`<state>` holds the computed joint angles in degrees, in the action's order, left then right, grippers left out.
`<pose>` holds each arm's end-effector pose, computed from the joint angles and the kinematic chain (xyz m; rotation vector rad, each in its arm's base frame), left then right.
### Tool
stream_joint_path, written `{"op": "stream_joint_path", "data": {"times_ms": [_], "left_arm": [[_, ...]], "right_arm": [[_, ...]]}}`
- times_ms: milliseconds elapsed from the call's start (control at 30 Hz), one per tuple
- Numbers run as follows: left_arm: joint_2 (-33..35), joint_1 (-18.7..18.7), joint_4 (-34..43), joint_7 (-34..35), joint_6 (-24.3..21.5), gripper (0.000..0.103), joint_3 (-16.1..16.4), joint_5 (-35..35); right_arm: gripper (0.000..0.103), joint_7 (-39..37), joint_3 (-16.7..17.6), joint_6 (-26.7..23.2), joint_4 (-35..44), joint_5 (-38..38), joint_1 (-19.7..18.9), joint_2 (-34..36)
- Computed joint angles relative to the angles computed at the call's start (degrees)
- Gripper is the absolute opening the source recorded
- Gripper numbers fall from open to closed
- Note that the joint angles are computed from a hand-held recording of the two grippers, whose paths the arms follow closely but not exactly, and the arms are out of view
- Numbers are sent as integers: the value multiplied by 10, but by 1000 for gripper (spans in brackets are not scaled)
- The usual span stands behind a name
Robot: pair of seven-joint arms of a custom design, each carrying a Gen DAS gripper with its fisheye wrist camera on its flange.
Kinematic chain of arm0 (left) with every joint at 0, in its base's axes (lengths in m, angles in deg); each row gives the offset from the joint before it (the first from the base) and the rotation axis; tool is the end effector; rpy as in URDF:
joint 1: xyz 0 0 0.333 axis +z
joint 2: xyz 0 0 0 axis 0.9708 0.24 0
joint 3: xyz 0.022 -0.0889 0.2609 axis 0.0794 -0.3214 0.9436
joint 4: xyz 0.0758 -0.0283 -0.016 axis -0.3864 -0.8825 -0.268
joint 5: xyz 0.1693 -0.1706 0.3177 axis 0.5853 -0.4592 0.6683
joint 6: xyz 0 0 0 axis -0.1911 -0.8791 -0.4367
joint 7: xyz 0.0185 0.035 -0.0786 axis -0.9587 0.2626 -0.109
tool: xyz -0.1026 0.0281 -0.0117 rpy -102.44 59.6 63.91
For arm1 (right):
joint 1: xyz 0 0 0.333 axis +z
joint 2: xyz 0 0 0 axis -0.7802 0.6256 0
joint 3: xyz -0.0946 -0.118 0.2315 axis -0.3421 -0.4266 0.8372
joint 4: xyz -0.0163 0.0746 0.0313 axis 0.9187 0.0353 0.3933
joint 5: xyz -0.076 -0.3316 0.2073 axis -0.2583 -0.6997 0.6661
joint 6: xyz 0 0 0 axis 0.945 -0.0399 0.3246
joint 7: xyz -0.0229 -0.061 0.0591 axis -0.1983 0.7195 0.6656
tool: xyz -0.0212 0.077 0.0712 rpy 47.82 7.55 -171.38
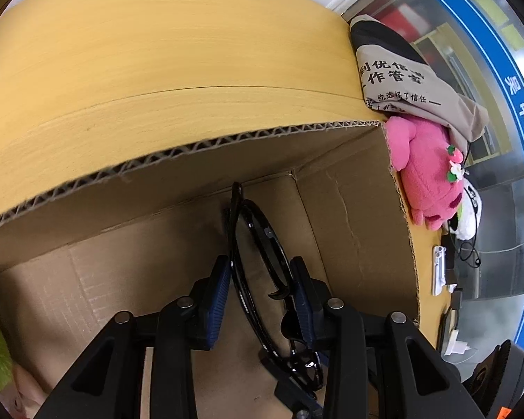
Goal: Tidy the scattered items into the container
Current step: 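Lift the sunglasses over the box and lower them inside with the right gripper, then open the right gripper and raise it away from the box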
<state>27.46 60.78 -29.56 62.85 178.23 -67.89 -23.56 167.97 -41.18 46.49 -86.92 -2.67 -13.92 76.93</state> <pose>0.7067 -0.3250 0.3556 2.2670 -1.7887 0.7916 0.5828 0.5003 0.3497 -2.5109 1.1326 -0.3230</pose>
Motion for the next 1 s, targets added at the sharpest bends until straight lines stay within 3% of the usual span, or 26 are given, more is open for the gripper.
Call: {"op": "stream_joint_path", "data": {"times_ms": [100, 167, 300, 500, 567, 600, 667, 733, 833, 933, 1000], "left_arm": [[-21, -1, -28, -8, 6, 51, 4, 4], [-52, 4, -75, -6, 34, 56, 1, 2], [-124, 9, -170, -10, 84, 66, 2, 3], [-265, -3, -334, -51, 153, 68, 15, 37], [-316, -22, -389, -97, 170, 74, 30, 82], [-341, -37, -411, -141, 165, 76, 43, 128], [-406, -71, -464, -277, 137, 80, 64, 264], [-466, -76, -522, -377, 135, 86, 52, 360], [-549, -73, -589, -505, 81, 91, 1, 474], [-601, -71, -630, -561, 29, 91, -58, 512], [-623, -72, -647, -584, 10, 91, -93, 518]], "right_arm": [[31, 4, 5, 17, -34, -1, -4, -22], [38, 2, 8, 31, -67, 6, -8, -46], [40, -10, 10, 62, -140, 33, -9, -101], [53, -27, 55, 171, -335, 85, -53, -255], [59, 14, 66, 198, -391, 67, -50, -302], [61, 5, 56, 218, -397, 77, -39, -306], [69, 28, 67, 257, -450, 70, -42, -343], [71, 27, 57, 291, -472, 68, -29, -346], [71, -7, 68, 303, -518, 104, -49, -388], [71, -109, 74, 317, -565, 216, -54, -421], [71, -110, 72, 325, -595, 230, -46, -443]]}}
